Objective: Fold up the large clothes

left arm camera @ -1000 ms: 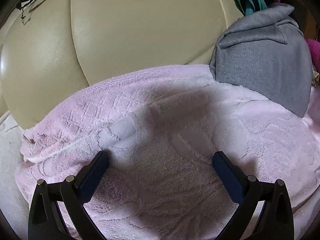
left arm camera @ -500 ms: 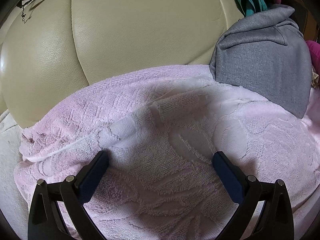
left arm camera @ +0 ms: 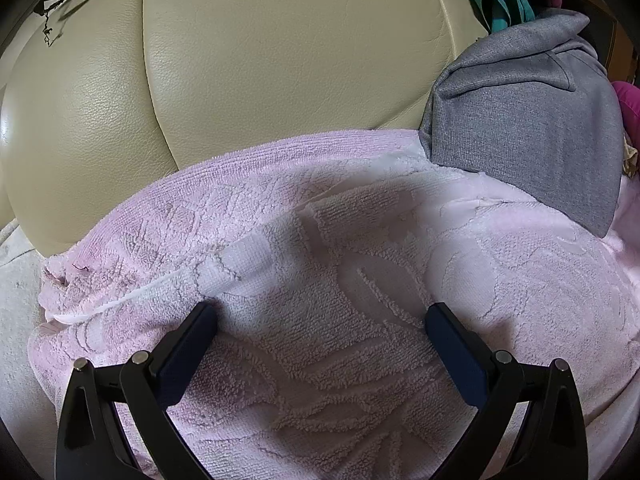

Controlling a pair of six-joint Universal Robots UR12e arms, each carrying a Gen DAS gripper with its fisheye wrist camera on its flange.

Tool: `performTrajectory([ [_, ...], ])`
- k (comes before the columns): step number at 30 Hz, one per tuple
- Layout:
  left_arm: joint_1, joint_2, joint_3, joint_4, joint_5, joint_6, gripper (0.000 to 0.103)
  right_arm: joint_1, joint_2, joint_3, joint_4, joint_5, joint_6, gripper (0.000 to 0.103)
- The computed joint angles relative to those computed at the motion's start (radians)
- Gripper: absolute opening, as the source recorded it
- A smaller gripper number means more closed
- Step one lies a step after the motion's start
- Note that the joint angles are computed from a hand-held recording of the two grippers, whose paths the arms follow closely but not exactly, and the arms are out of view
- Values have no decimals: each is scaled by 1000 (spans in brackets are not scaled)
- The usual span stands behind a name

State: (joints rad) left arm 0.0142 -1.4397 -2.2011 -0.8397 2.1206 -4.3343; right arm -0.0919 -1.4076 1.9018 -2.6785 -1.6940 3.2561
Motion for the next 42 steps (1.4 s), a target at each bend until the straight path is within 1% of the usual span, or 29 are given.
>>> performTrajectory([
  [7, -1, -1, -3, 5, -1, -1, 103, 1, 0, 0, 0, 0, 2, 103],
  [12, -4, -15, 20, -47, 13, -18, 103, 1, 1, 0, -2, 0, 0, 103],
  [14, 2, -7, 6, -12, -1, -16, 103, 1, 1, 0, -1, -2, -1, 103],
  [16, 0, -12, 11, -22, 5, -15, 103, 1, 1, 0, -2, -1, -1, 103],
  [18, 4, -10, 11, -22, -6, -13, 103, 1, 1, 0, -2, -1, -2, 103],
  [19, 8, -5, 7, -13, -17, -2, 103, 1, 1, 0, -1, -2, -2, 103],
  [20, 17, 5, 3, -10, -42, 30, 103, 1, 1, 1, -3, -1, -2, 103],
  [22, 28, 30, -3, -13, -92, 124, 103, 1, 0, 2, -3, -1, -2, 103],
  [23, 15, 41, -3, -31, -77, 149, 103, 1, 1, 1, -3, -1, -3, 103],
  [24, -16, 51, 1, -59, -20, 155, 103, 1, 0, 1, -3, -2, -3, 103],
  [25, -59, 55, 6, -81, 63, 153, 103, 0, 0, 2, -3, -1, -3, 103],
  [26, -107, 63, 9, -91, 138, 185, 103, 0, 1, 1, -3, 0, -2, 103],
  [27, -147, 73, 20, -114, 171, 225, 103, 1, 1, 1, -3, -1, -2, 103],
  [29, -202, 94, 48, -133, 150, 301, 103, 1, 1, 1, -3, -2, -2, 103],
  [30, -236, 99, 64, -128, 152, 334, 103, 1, 0, 2, -3, -1, -2, 103],
  [31, -276, 97, 85, -113, 173, 362, 103, 1, 0, 2, -4, -1, -2, 103],
  [32, -303, 97, 100, -81, 178, 397, 103, 1, 1, 1, -3, -1, -2, 103],
  [33, -329, 91, 114, -32, 174, 429, 103, 1, 1, 1, -3, -2, -2, 103],
  [34, -355, 77, 133, 16, 182, 443, 103, 1, 1, 1, -3, -2, -2, 103],
  [36, -402, 31, 160, 96, 200, 445, 103, 1, 1, 1, -3, -2, -2, 103],
  [37, -416, 1, 188, 101, 190, 436, 103, 1, 1, 1, -3, -2, -2, 103],
  [40, -447, -70, 262, 58, 106, 385, 103, 1, 1, 1, -3, -2, -2, 103],
  [41, -462, -90, 288, 28, 92, 366, 103, 1, 1, 1, -3, -2, -1, 103],
  [42, -484, -114, 323, -28, 81, 341, 103, 1, 1, 3, -7, -3, -1, 103],
])
